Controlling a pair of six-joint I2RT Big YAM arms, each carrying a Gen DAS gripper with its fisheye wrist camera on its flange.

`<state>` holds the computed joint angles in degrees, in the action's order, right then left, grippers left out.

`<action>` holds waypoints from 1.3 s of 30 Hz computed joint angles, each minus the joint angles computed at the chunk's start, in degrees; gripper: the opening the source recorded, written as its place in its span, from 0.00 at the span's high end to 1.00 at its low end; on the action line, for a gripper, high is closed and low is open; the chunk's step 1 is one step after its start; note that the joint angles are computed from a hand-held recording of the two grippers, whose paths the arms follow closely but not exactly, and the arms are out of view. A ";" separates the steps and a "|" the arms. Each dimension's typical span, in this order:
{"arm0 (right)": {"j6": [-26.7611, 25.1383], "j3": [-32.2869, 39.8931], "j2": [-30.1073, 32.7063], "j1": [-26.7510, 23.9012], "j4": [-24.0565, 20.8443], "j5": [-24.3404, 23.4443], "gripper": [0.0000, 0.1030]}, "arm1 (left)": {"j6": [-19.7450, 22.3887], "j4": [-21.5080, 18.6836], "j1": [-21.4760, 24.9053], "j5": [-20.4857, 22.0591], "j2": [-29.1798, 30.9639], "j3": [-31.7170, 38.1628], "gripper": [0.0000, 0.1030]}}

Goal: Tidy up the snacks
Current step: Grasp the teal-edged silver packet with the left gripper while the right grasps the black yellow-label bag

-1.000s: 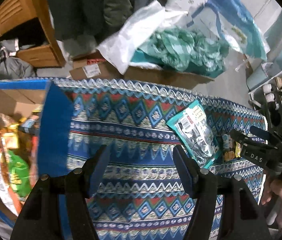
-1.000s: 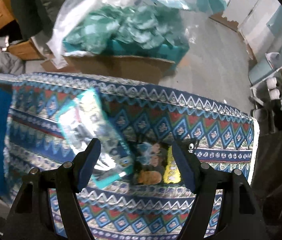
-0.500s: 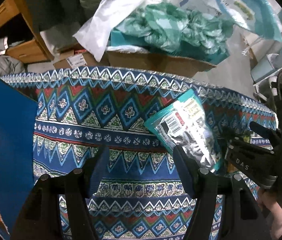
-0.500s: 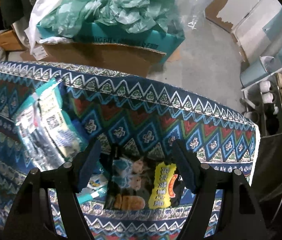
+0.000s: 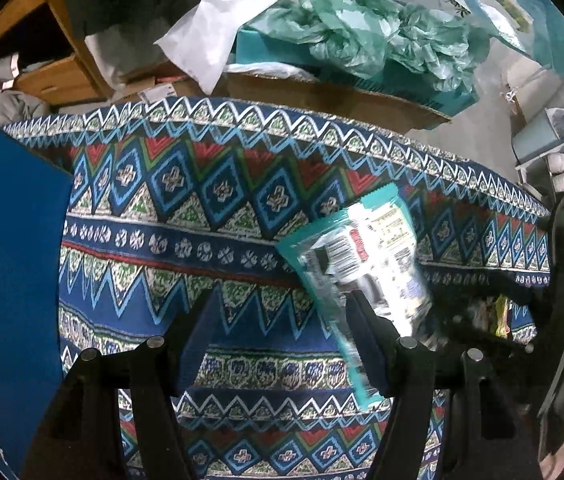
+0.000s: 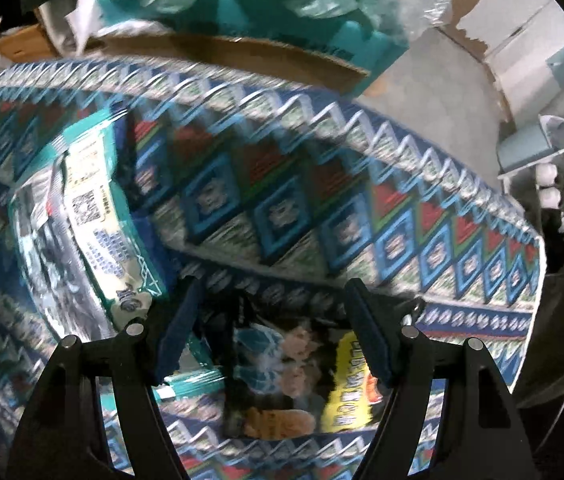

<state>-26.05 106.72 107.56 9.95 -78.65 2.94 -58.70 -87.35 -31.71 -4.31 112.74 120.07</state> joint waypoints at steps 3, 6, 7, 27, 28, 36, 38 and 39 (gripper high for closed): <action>0.48 -2.23 -1.47 0.58 -1.23 -1.05 0.28 | -0.12 0.31 -0.07 0.40 -1.20 -1.90 0.35; 0.77 -4.91 -3.23 1.06 -2.49 -3.06 0.28 | -0.45 0.60 -0.18 0.71 -2.84 -4.42 0.35; 0.76 -6.14 -4.09 1.29 -2.63 -3.63 0.28 | -0.72 0.80 -0.20 0.85 -3.66 -5.68 0.35; 15.43 -9.23 -11.24 -3.64 -2.14 -6.50 0.24 | -1.84 5.32 -0.80 -0.01 -11.06 -13.91 0.22; 16.88 -7.69 -10.16 -4.83 -3.28 -7.06 0.24 | -1.67 5.52 -0.95 0.07 -10.97 -13.67 0.22; 24.65 -1.80 -4.53 -12.24 -7.74 -11.14 0.24 | 0.90 6.50 -0.64 2.61 -8.05 -10.03 0.17; 25.96 -2.04 -4.36 -12.48 -8.12 -11.93 0.24 | 0.88 7.30 -0.67 3.23 -7.52 -9.69 0.17; 26.05 -2.17 -4.18 -12.91 -7.92 -12.17 0.24 | 0.95 7.25 -0.69 3.45 -7.02 -9.19 0.17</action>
<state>0.01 104.55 103.38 -2.96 -86.56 -9.23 -57.76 -80.10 -32.40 -0.85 105.72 110.88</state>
